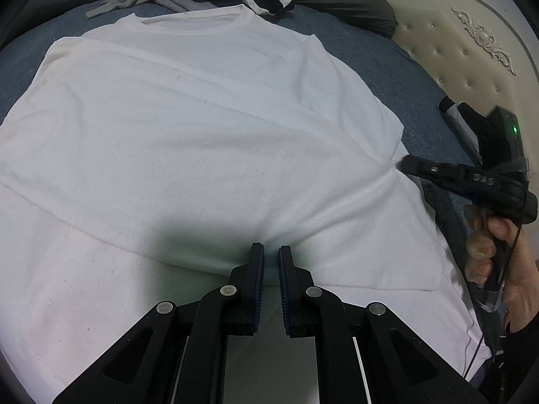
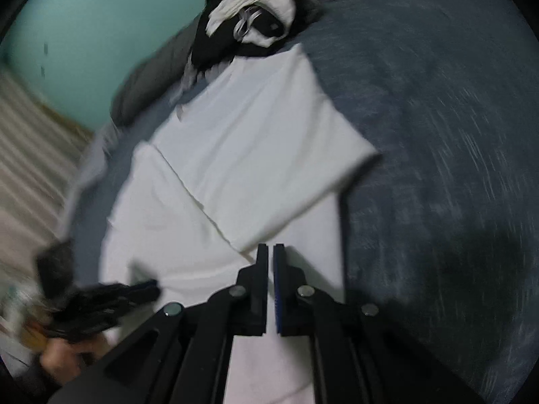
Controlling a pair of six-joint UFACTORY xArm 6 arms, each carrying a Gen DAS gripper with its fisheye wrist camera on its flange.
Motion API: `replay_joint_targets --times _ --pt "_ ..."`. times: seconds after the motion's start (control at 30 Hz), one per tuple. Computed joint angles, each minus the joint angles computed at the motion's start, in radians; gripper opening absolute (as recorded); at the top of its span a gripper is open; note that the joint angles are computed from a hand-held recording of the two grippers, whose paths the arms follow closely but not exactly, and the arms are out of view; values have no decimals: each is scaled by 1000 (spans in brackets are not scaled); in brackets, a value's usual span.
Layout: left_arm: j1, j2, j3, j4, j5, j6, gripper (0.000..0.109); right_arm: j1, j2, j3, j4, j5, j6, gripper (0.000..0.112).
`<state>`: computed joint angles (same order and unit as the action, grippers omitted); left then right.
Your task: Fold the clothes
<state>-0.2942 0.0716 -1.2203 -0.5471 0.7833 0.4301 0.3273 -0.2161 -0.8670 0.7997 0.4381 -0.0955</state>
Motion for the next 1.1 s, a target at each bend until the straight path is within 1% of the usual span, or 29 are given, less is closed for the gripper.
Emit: replay_joint_targets --times 0.03,0.07,0.13,0.17,0.3,0.4,0.43,0.47,0.5,0.53,0.7,0.77,0.8,0.87,0.9,0.93,0.97,1.1 --pt "0 -1 1 0 -1 0 9 -4 -20 23 54 -10 -36 4" --pt "-1 -2 2 1 -1 -1 9 -8 -43 45 66 -16 -34 8" --pt "-1 -4 4 5 -1 -5 9 -3 -80 74 6 -21 7 16" --pt "-2 -5 4 7 -2 -7 9 2 -93 84 -3 -19 4 19" --pt "-2 -5 2 18 2 -17 9 16 -96 86 -61 30 11 20" --pt "-1 -4 -2 23 6 -22 9 23 -90 89 -138 30 61 20" --pt "0 -3 -3 24 8 -24 9 23 -91 92 -131 26 61 18" --pt "0 -5 -2 26 8 -24 9 23 -96 101 -115 17 54 9" --pt "0 -5 -2 30 7 -25 9 22 -102 110 -99 9 48 5" --pt "0 -5 -2 33 7 -25 9 20 -107 119 -115 0 66 2" --pt "2 -5 -5 38 13 -28 9 -1 -146 169 -152 -45 147 0" --pt "6 -8 -6 32 18 -35 9 -14 -167 186 -109 -52 134 0" --pt "9 -12 -6 28 21 -40 10 -20 -175 190 -93 -56 137 1" --pt "19 -30 -3 20 26 -46 12 -46 -202 198 -90 -22 177 4" --pt "25 -42 -1 15 29 -47 14 -63 -213 195 -88 19 186 7" --pt "32 -54 2 12 33 -48 20 -68 -215 192 -107 38 202 22" --pt "43 -70 7 13 42 -46 24 -75 -220 186 -150 73 227 35" --pt "96 -141 40 38 78 -45 25 -65 -222 167 -177 147 239 35"
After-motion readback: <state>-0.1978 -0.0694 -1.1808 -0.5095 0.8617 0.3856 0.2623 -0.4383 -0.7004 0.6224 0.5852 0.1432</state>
